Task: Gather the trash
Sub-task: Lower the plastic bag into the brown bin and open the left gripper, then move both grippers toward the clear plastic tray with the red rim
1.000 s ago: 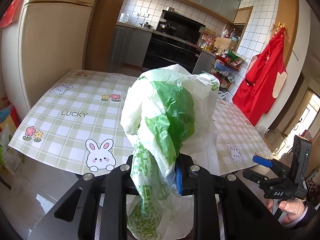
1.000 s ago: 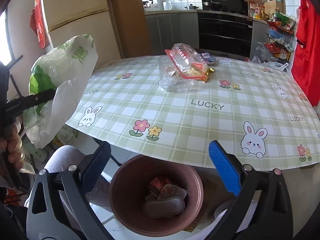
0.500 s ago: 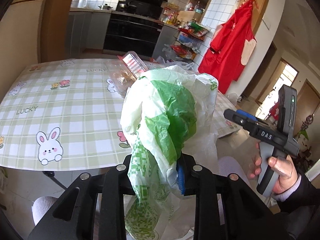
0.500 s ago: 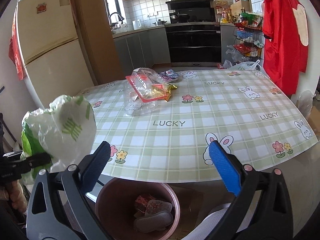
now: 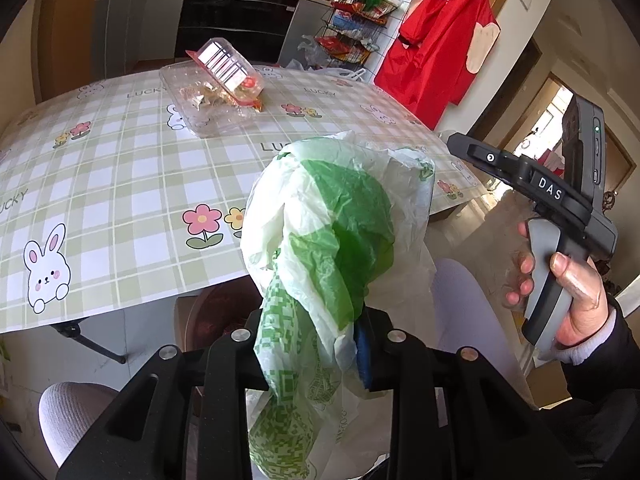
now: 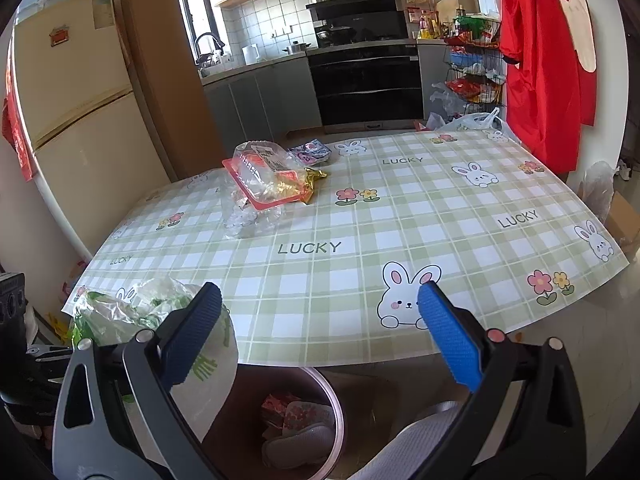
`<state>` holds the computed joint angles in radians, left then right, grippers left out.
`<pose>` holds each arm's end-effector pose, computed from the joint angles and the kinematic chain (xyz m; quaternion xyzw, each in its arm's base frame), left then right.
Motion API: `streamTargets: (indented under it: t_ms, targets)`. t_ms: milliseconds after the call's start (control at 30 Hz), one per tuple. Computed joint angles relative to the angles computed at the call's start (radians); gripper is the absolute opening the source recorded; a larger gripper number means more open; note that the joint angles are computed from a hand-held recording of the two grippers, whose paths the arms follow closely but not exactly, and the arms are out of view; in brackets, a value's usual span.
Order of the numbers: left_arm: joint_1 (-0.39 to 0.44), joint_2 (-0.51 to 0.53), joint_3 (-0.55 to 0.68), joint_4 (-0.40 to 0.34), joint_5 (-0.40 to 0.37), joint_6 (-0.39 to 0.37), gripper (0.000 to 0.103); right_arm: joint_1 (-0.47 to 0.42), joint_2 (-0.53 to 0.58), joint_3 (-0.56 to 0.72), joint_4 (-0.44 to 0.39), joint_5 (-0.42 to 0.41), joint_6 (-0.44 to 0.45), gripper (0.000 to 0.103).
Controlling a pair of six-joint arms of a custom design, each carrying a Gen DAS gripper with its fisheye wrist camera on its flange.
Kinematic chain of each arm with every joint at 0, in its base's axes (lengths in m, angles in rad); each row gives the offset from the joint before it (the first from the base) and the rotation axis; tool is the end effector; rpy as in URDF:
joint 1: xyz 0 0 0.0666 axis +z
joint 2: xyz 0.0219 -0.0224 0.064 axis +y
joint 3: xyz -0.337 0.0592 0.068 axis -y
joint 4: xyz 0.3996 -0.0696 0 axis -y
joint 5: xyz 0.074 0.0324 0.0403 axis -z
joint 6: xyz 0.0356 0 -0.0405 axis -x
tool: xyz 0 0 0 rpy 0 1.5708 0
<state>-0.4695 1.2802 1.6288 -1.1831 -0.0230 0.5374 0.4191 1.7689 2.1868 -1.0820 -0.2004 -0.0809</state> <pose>0.3921 -0.1985 0.5281 -0.0358 0.9323 -0.1642 0.3204 0.5506 0.2526 0.5425 -0.1937 0.8743 0.1949 0.4000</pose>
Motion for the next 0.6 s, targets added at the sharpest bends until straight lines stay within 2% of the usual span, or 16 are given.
streamTargets:
  t_ms: [133, 233, 300, 467, 600]
  targets:
    - [0.008, 0.005, -0.009, 0.008, 0.034, 0.005, 0.032, 0.003, 0.003, 0.001, -0.004, 0.000, 0.000, 0.097]
    - [0.008, 0.013, -0.008, 0.011, 0.046, 0.003, 0.049, 0.005, 0.004, 0.002, -0.008, -0.001, 0.000, 0.097]
    - [0.010, 0.009, -0.018, 0.023, 0.044, 0.013, 0.071, 0.006, 0.004, 0.001, -0.009, -0.001, 0.002, 0.097]
    - [0.030, -0.008, -0.036, 0.041, 0.027, 0.063, 0.081, 0.007, 0.006, 0.003, -0.014, -0.002, 0.000, 0.097]
    - [0.043, -0.035, -0.056, 0.045, -0.007, 0.091, 0.082, 0.006, 0.006, 0.002, -0.016, -0.003, 0.003, 0.097]
